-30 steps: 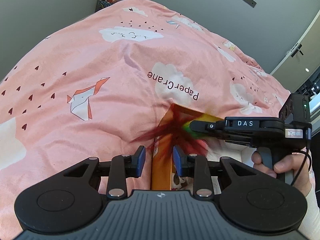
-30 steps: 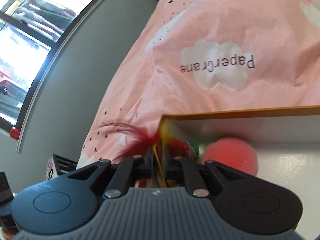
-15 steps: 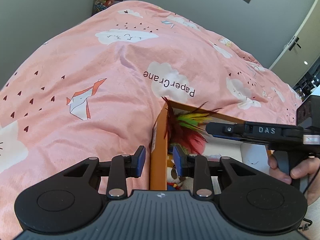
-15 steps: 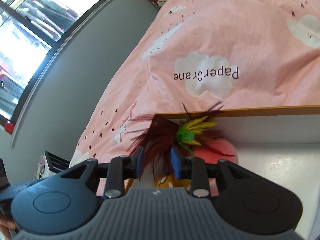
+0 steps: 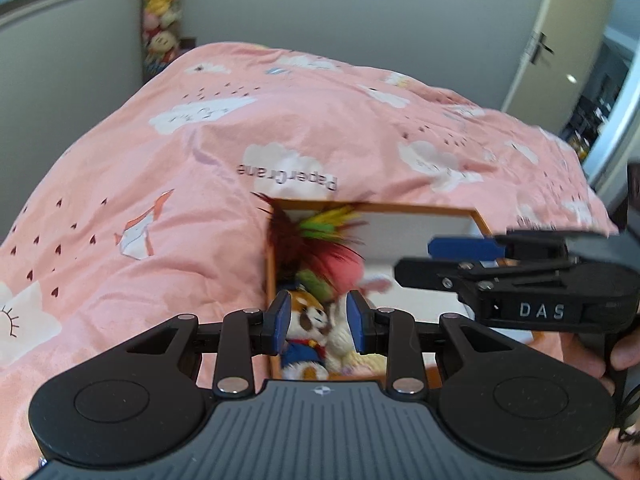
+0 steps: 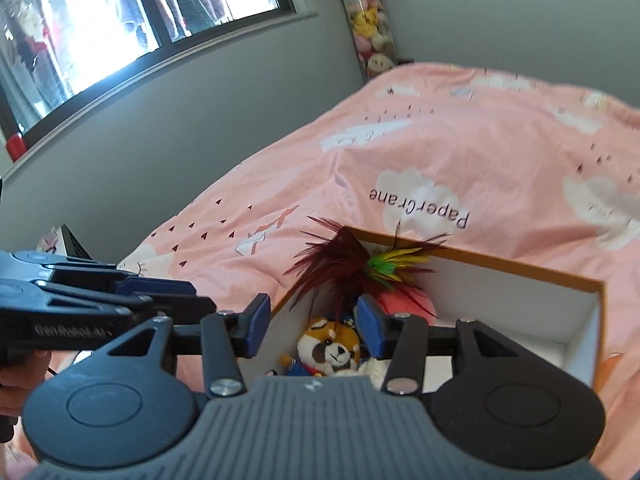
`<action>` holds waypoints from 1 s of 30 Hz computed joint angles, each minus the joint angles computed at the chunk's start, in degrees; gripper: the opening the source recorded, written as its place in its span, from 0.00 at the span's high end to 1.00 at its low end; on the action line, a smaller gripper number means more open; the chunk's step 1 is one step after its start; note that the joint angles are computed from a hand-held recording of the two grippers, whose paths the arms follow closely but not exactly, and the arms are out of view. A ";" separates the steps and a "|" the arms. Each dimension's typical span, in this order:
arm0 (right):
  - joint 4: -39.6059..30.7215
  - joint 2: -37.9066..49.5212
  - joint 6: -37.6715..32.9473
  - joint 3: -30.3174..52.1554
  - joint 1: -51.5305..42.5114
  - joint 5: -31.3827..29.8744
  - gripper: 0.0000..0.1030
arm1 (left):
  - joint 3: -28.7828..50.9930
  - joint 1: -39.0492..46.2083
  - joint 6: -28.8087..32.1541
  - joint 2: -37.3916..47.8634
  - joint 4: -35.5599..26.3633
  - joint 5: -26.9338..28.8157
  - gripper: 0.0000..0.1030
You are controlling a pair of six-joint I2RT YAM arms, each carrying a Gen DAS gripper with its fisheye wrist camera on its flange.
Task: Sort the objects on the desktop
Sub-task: 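Move both tools back toward the remaining items in front of the box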
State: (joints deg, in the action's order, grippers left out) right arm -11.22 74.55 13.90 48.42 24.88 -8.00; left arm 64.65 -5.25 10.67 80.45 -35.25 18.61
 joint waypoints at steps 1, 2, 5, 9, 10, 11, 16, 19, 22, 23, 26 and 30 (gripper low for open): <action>-0.26 -1.79 -0.04 -1.18 0.68 1.18 0.40 | -1.73 -1.18 0.24 -1.44 0.52 -0.69 0.67; -0.50 -3.69 0.04 -2.46 1.40 2.51 0.38 | -3.33 -2.32 0.49 -2.82 0.79 -1.18 0.67; -1.23 -9.40 0.35 -6.30 3.61 7.00 0.37 | -7.21 -4.64 0.28 -6.33 1.29 -1.57 0.66; -1.20 -18.20 3.95 -12.36 5.37 11.67 0.21 | -10.95 -6.25 -0.32 -9.76 1.27 -1.54 0.65; -2.20 -19.98 4.46 -13.07 6.25 13.25 0.21 | -11.81 -6.65 -0.24 -10.48 1.43 -1.86 0.65; -3.44 -21.47 4.82 -13.60 6.93 14.57 0.21 | -12.69 -7.07 -0.28 -11.24 1.50 -2.31 0.65; -8.69 -28.13 8.78 -16.60 11.12 20.36 0.21 | -15.69 -8.71 -0.87 -13.68 1.27 -4.31 0.64; -11.39 -30.22 12.12 -18.21 13.43 23.12 0.21 | -17.00 -8.95 -0.83 -14.46 0.65 -4.46 0.61; -14.30 -31.67 15.15 -19.48 16.20 26.05 0.21 | -17.57 -8.04 -0.34 -14.53 -0.94 -3.18 0.54; -15.33 -31.81 15.89 -19.68 17.20 27.00 0.21 | -17.76 -7.74 -0.15 -14.56 -1.45 -2.74 0.53; -18.56 -31.83 18.85 -20.06 20.34 29.79 0.21 | -18.02 -7.55 0.61 -14.53 -2.99 -2.19 0.53; -21.31 -31.82 23.02 -20.81 20.20 26.99 0.21 | -18.07 -7.11 1.37 -14.26 -4.48 -2.49 0.53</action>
State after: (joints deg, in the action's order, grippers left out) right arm -32.53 42.72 36.92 27.61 45.08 18.99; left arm 46.58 -12.36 12.04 66.19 -39.73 16.12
